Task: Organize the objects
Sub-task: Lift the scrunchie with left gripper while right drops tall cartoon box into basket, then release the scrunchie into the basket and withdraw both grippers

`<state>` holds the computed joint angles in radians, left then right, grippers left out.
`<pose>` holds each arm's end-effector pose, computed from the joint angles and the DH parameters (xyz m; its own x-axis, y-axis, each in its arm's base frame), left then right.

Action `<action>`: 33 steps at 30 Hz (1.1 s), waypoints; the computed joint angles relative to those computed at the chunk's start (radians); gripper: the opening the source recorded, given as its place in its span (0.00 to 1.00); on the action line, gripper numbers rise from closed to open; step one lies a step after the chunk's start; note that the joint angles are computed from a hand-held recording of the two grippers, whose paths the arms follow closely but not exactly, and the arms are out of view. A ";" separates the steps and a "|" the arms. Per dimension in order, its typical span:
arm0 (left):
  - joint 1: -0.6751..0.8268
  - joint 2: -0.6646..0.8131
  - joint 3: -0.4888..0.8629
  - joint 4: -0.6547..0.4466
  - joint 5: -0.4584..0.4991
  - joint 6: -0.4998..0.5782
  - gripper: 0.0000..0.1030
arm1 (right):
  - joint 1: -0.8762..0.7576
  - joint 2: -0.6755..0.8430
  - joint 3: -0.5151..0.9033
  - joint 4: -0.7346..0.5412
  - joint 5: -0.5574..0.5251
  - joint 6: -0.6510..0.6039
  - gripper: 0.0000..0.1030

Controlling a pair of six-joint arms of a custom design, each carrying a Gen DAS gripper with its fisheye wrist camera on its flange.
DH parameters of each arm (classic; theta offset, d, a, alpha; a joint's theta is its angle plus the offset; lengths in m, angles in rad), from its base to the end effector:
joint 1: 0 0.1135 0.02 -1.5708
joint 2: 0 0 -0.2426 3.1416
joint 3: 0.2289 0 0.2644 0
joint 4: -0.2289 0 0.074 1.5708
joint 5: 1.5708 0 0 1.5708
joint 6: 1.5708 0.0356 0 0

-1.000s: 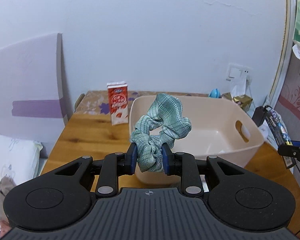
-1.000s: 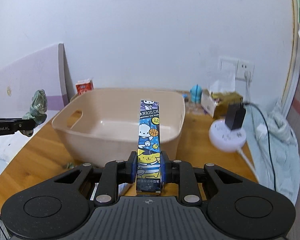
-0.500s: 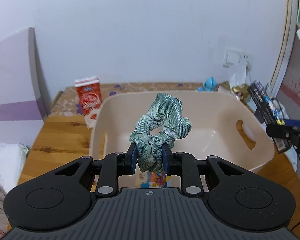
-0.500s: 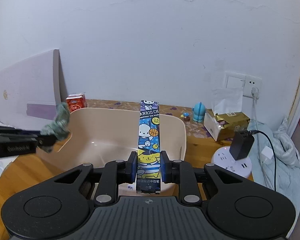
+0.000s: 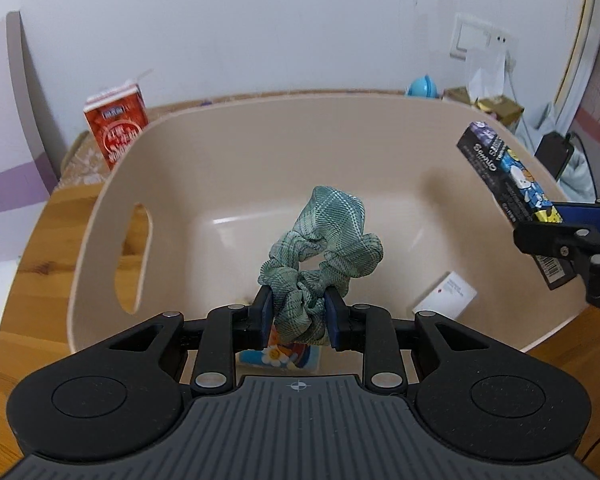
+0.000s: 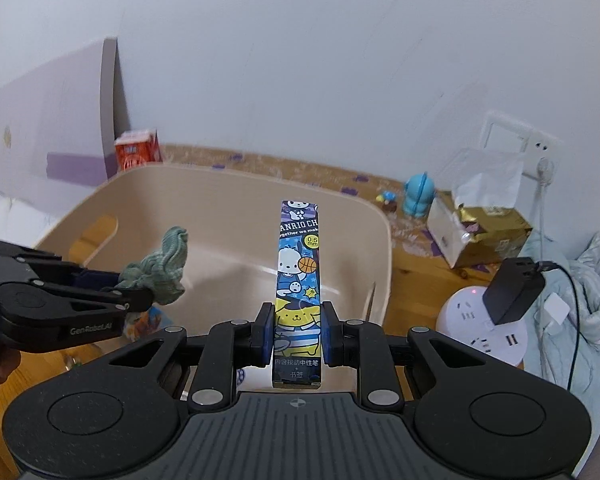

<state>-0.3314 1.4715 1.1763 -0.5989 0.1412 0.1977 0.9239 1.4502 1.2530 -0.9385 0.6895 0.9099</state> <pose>0.3087 -0.1115 0.2522 -0.6432 0.4270 -0.6356 0.5424 0.8400 0.0154 0.1976 0.2240 0.2707 -0.6939 0.0919 -0.7141 0.1528 0.9880 -0.0214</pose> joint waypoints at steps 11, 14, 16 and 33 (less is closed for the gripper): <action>0.006 -0.073 -0.033 0.030 -0.001 -0.033 0.76 | 0.002 -0.016 -0.029 0.010 -0.019 0.010 0.49; 0.011 -0.132 -0.054 0.034 -0.002 -0.045 0.83 | 0.040 -0.038 -0.016 -0.024 0.035 0.036 0.67; 0.015 -0.172 -0.067 0.029 -0.004 -0.049 0.85 | 0.071 -0.047 0.000 -0.062 0.075 0.065 0.77; 0.097 -0.495 -0.221 -0.110 0.065 -0.041 0.90 | 0.325 -0.026 0.069 -0.397 0.195 0.423 1.00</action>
<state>-0.2342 0.9766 0.9557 -0.7087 0.2065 0.1564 1.2487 1.4244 1.3220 -1.3359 0.8841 1.3328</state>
